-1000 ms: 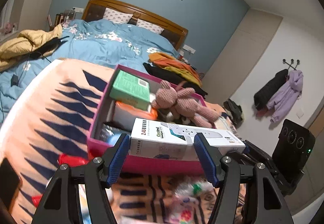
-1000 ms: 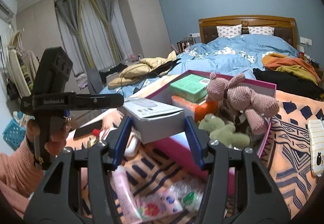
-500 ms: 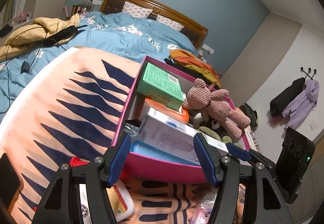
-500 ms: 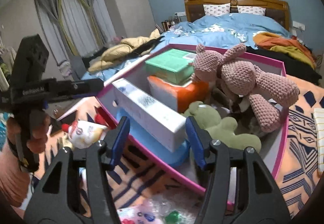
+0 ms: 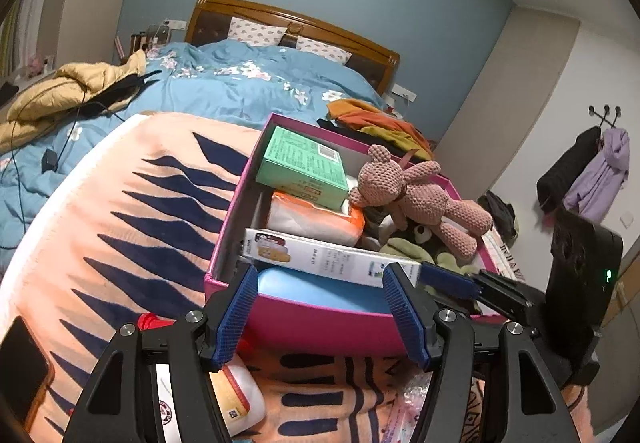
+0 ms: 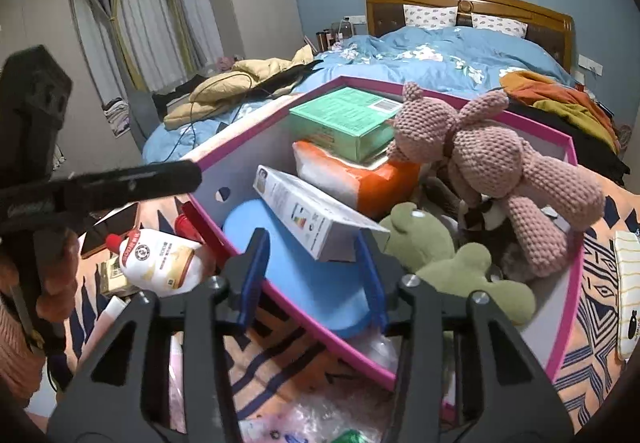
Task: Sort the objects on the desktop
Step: 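Carry the white remote box with both grippers into the magenta box and release, then move both grippers back to the pile toward the white lotion bottle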
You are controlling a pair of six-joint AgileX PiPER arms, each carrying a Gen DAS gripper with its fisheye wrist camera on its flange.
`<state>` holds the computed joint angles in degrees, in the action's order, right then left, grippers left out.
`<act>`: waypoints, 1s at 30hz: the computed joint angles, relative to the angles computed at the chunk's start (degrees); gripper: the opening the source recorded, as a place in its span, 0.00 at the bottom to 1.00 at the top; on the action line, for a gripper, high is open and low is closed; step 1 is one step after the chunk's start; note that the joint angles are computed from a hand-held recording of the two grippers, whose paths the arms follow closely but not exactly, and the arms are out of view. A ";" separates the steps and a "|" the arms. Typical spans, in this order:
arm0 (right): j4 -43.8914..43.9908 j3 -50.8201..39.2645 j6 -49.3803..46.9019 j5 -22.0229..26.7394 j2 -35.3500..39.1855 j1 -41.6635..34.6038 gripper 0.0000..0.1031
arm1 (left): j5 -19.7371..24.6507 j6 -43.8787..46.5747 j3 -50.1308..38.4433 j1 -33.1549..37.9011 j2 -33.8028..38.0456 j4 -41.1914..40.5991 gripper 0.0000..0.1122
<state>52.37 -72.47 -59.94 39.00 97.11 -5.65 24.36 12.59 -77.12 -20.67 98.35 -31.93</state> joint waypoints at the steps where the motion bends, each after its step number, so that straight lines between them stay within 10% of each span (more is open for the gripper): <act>1: -0.64 -0.54 1.01 0.12 0.38 0.20 0.46 | -0.54 -0.05 0.45 -0.41 -0.37 0.66 0.62; 30: 13.39 21.10 -17.77 12.65 -15.91 -10.81 0.54 | -12.41 4.10 26.91 -4.56 -17.30 2.14 0.74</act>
<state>65.76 -51.37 -77.71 51.66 81.20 -16.46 11.95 16.69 -50.21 -25.23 81.05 -29.79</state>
